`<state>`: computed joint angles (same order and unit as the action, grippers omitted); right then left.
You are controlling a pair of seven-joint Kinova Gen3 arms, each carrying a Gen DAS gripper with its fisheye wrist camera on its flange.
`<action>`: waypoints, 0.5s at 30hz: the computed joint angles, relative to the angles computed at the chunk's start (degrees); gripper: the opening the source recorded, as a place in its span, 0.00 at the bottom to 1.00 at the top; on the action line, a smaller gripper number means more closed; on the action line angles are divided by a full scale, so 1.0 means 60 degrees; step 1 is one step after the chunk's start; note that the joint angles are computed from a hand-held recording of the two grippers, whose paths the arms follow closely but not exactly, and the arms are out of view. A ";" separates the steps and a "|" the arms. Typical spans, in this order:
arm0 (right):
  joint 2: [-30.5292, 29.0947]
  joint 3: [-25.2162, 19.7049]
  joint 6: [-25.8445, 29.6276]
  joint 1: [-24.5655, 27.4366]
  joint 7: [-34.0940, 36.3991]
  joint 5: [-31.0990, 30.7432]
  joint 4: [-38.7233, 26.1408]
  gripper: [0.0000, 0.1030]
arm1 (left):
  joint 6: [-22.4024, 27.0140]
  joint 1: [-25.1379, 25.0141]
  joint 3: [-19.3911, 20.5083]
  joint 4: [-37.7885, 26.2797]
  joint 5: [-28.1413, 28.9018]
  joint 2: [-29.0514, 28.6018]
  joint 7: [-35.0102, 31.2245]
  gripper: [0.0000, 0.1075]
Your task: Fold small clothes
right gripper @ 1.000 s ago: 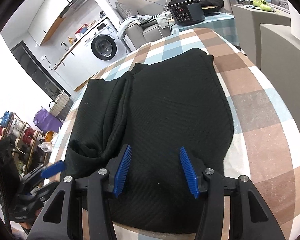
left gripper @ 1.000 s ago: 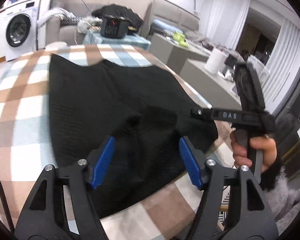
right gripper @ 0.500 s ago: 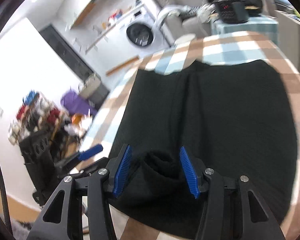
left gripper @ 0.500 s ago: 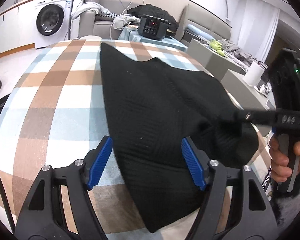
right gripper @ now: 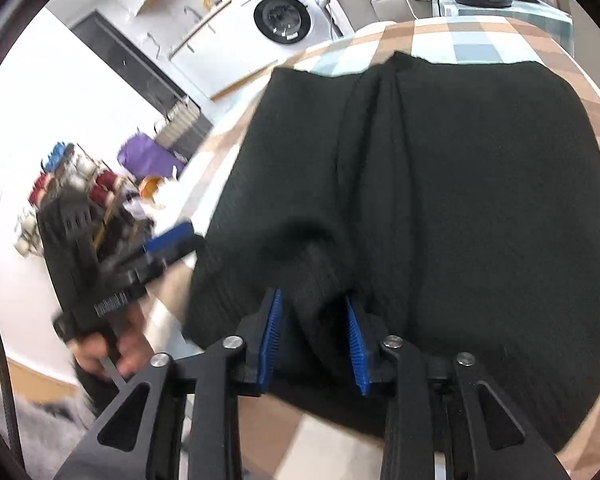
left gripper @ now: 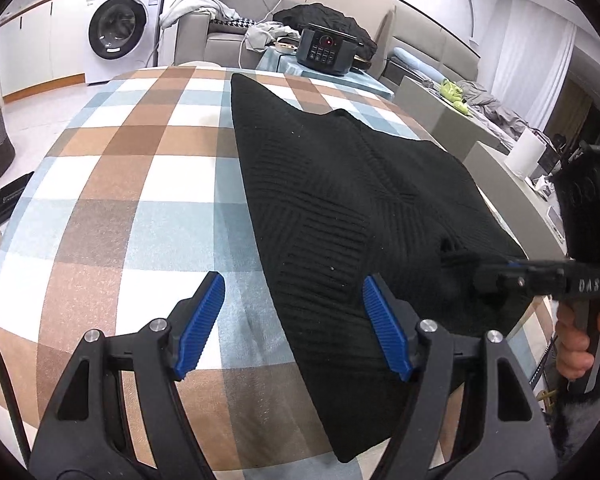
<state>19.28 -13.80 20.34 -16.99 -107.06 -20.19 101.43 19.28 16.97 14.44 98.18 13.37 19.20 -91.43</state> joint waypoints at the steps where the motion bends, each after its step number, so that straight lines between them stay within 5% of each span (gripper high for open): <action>1: 0.0209 -0.0129 0.0057 0.0162 0.0076 -0.0102 -0.0179 0.38 | -0.0007 0.0047 -0.0039 0.0000 -0.0020 -0.0006 0.0045 0.64; 4: 0.0498 -0.0716 0.0159 0.0698 -0.0265 0.0148 -0.0407 0.38 | -0.0026 0.0061 -0.0069 0.0016 -0.0021 -0.0046 0.0099 0.64; 7: 0.0247 -0.0810 -0.0618 0.0728 -0.0346 0.0314 0.0084 0.13 | -0.0093 0.0075 -0.0106 0.0054 -0.0043 -0.0092 0.0194 0.64; 9: -0.0295 -0.1139 -0.1395 0.0900 0.0079 0.0030 0.0624 0.08 | -0.0127 0.0053 -0.0084 0.0077 -0.0031 -0.0126 0.0207 0.64; 12: -0.1102 -0.0445 -0.1666 -0.0079 0.0223 0.0678 0.1077 0.05 | -0.0201 0.0031 -0.0045 0.0120 -0.0007 -0.0152 0.0240 0.64; 15: -0.1110 0.0535 -0.0682 -0.1180 -0.0728 0.1396 0.0876 0.05 | -0.0136 0.0033 0.0010 0.0078 -0.0001 -0.0125 0.0205 0.64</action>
<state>12.62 -10.59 16.25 -24.08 -111.43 -11.82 106.69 18.47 17.17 14.51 98.65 13.37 18.46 -90.19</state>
